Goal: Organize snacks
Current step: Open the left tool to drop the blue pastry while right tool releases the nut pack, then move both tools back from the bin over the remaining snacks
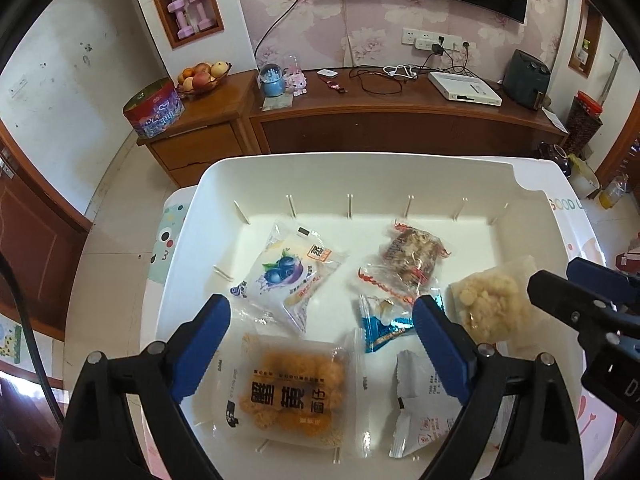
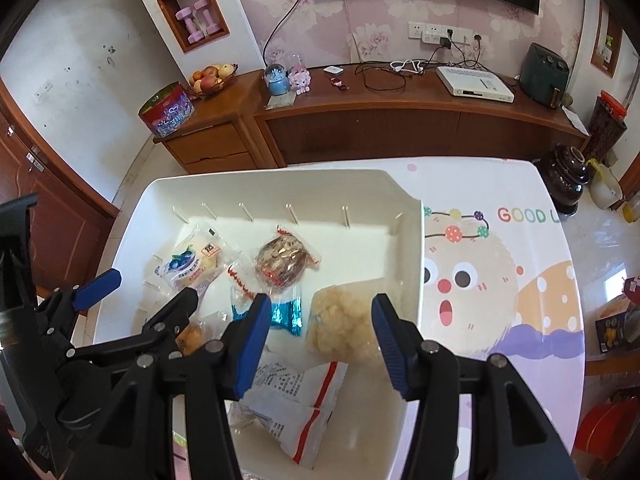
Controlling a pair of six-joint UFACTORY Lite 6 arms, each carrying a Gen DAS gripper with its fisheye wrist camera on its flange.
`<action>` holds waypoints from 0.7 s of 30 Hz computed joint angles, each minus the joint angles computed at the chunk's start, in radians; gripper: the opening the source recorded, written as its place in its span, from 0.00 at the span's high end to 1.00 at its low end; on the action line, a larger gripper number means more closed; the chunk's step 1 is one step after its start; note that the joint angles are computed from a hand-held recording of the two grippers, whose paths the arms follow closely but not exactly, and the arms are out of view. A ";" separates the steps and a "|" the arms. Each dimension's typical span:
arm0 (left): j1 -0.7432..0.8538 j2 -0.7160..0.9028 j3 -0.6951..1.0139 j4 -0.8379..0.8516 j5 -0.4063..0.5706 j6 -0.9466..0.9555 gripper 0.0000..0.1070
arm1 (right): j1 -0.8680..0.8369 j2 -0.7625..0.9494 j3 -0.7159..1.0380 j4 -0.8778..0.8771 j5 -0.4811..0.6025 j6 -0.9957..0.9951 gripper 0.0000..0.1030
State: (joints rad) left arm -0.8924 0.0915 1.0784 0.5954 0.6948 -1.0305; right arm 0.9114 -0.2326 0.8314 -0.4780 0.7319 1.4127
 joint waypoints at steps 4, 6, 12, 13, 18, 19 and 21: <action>-0.008 -0.036 -0.016 -0.021 0.014 0.012 0.14 | 0.027 -0.017 -0.007 0.002 0.018 0.012 0.49; -0.013 -0.058 -0.024 -0.035 0.023 0.015 0.14 | 0.048 -0.033 -0.011 0.001 0.031 0.029 0.49; -0.065 -0.151 -0.033 -0.037 0.100 -0.011 0.14 | 0.138 -0.082 0.012 -0.022 0.126 0.100 0.49; -0.080 -0.175 -0.034 -0.033 0.119 -0.017 0.14 | 0.158 -0.091 0.021 -0.027 0.150 0.114 0.49; -0.180 -0.280 -0.016 -0.004 0.250 -0.053 0.14 | 0.296 -0.140 0.082 -0.065 0.309 0.209 0.49; -0.208 -0.303 -0.014 0.004 0.281 -0.062 0.14 | 0.332 -0.147 0.097 -0.074 0.346 0.233 0.49; -0.286 -0.347 -0.007 0.031 0.356 -0.094 0.14 | 0.414 -0.159 0.129 -0.092 0.422 0.283 0.49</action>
State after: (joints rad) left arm -1.1779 -0.2553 1.0711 0.6268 1.0507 -1.1249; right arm 1.3251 -0.3915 0.9601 -0.5695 1.1542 1.6954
